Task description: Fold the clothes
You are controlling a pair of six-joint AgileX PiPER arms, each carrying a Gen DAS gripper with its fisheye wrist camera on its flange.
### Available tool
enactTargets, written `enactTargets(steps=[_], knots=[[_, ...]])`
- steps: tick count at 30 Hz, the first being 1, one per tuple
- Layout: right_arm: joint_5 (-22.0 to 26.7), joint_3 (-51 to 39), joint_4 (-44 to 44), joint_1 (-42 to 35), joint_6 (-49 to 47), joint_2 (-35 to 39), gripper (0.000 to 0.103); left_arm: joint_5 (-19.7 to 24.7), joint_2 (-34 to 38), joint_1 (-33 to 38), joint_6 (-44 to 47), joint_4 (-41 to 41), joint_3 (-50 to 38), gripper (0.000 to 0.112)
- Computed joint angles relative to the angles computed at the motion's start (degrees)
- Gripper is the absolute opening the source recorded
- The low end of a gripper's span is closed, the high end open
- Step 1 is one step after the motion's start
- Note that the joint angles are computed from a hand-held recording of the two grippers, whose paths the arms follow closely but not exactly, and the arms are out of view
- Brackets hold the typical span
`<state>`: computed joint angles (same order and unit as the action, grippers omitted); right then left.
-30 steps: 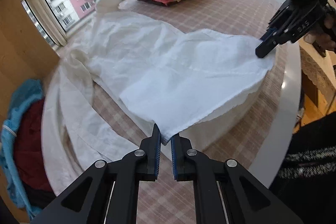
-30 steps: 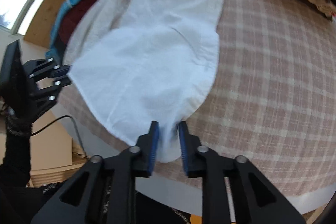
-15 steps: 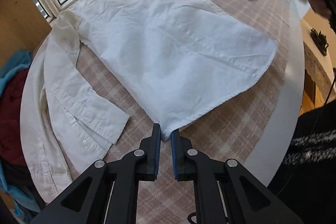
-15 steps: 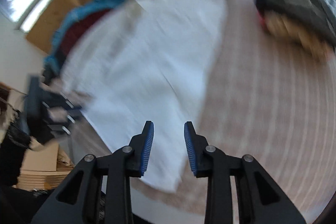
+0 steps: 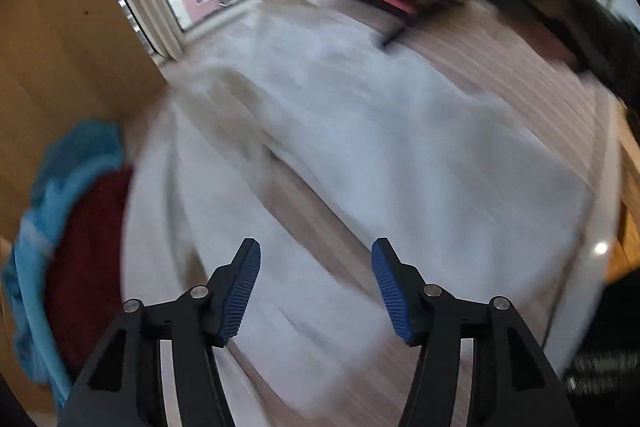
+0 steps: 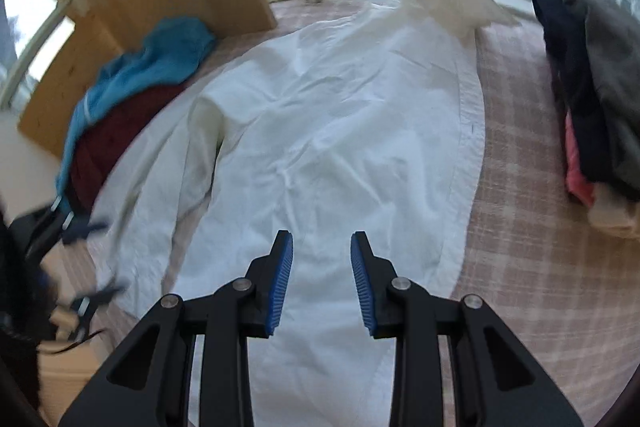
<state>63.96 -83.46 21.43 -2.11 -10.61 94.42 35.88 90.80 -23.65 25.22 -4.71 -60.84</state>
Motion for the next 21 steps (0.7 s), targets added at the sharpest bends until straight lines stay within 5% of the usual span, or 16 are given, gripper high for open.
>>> enactTargets(steps=[6, 8, 9, 16, 21], knots=[[-3.1, -0.2, 0.3, 1.1, 0.9, 3.9, 0.031, 2.9, 22.9, 1.4, -1.4, -1.3, -24.6, 0.051], [-4.0, -0.7, -0.3, 1.6, 1.1, 5.1, 0.031, 5.2, 27.0, 1.1, -3.9, 3.1, -29.4, 0.01], [-4.1, -0.8, -0.3, 1.6, 1.2, 5.9, 0.031, 5.8, 27.4, 1.6, -3.9, 3.9, -29.8, 0.007], [-0.2, -4.0, -5.8, 3.1, 1.3, 8.3, 0.032, 5.1, 27.5, 4.2, -7.6, 12.2, -30.0, 0.007], [-3.6, -10.4, -4.9, 3.0, 0.6, 9.6, 0.032, 4.3, 28.1, 5.2, -9.1, 13.7, -31.0, 0.01]])
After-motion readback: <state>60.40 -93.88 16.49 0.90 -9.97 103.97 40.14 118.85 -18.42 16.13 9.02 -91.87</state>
